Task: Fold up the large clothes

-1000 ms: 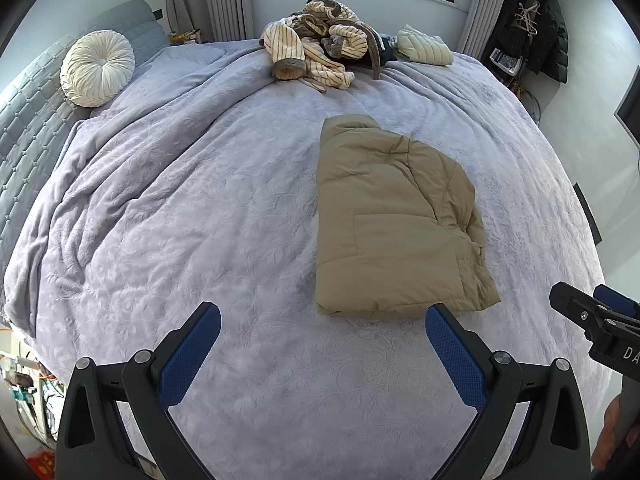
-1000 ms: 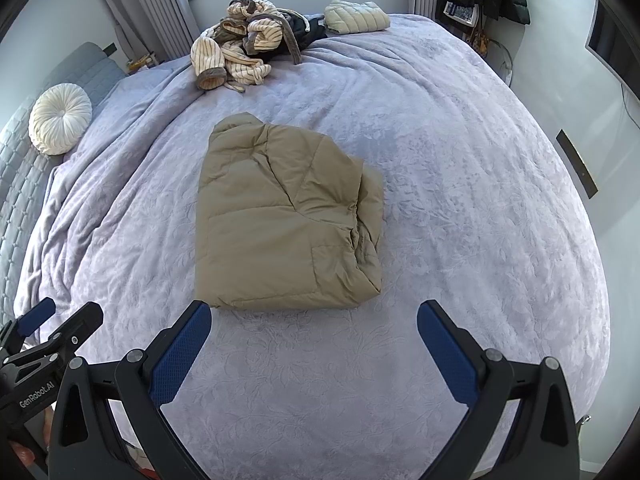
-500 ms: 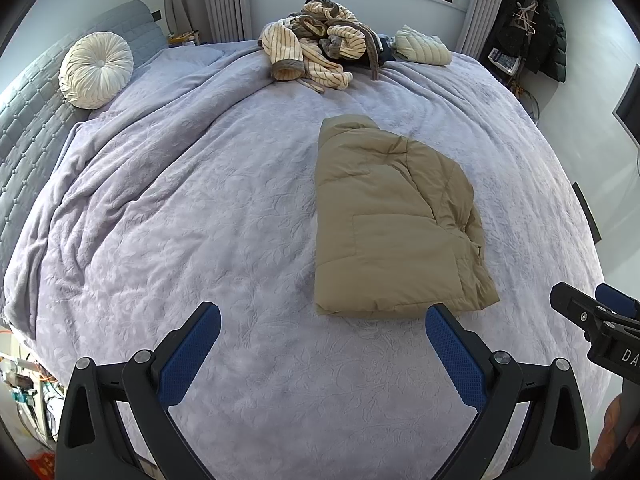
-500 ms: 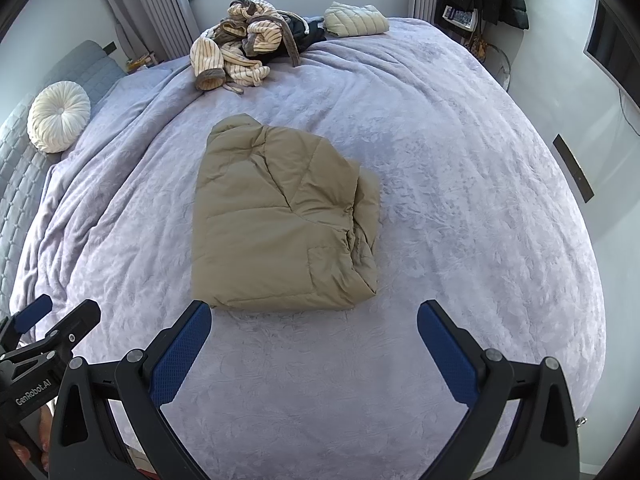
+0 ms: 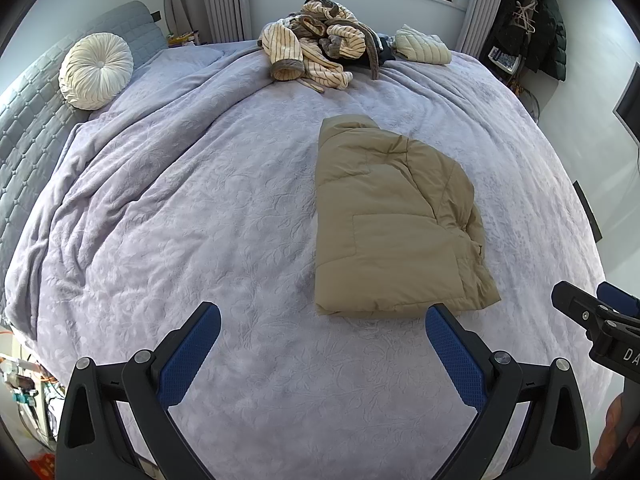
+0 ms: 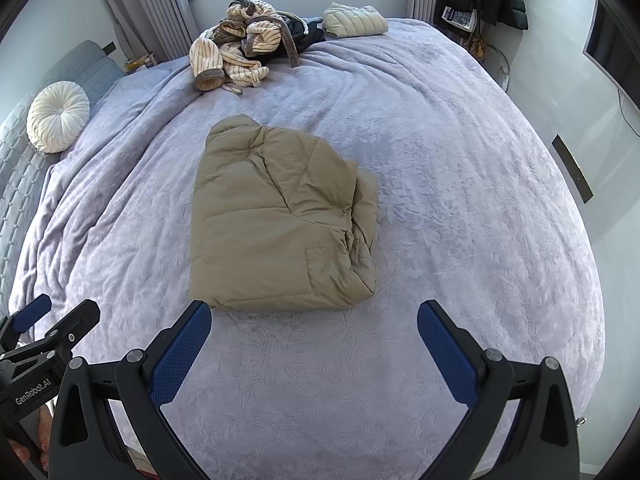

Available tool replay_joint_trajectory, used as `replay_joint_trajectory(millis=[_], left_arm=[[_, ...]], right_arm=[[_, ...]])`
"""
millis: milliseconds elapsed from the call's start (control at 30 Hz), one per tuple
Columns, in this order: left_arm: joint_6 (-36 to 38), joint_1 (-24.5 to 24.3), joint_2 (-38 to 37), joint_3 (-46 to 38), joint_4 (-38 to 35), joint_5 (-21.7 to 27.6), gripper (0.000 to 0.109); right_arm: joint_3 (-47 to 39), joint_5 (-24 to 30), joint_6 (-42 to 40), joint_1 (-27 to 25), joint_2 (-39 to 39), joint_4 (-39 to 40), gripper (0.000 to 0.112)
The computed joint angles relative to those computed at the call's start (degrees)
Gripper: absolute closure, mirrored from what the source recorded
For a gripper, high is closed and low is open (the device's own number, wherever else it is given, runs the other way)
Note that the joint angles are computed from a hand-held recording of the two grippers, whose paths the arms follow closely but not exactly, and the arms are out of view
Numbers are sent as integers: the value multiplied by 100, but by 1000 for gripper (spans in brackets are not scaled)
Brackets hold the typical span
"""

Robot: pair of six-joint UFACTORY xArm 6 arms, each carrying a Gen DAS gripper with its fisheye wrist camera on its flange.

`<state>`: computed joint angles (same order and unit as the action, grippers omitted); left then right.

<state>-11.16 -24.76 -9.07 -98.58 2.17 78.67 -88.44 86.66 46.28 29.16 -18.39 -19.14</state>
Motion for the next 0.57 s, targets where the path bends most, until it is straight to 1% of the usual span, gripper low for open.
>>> replay_joint_trajectory(millis=[300, 333, 467, 567], left_arm=[[85, 55, 94, -118, 8, -8, 6], [87, 52, 100, -120, 10, -16, 6], [105, 54, 41, -38, 42, -174, 6], [185, 62, 23, -5, 3, -218, 6]], right_arm=[[6, 4, 2, 0, -3, -4, 10], [2, 15, 67, 59, 10, -27, 10], [18, -5, -65, -53, -12, 31, 10], [14, 11, 30, 34, 2, -15, 10]])
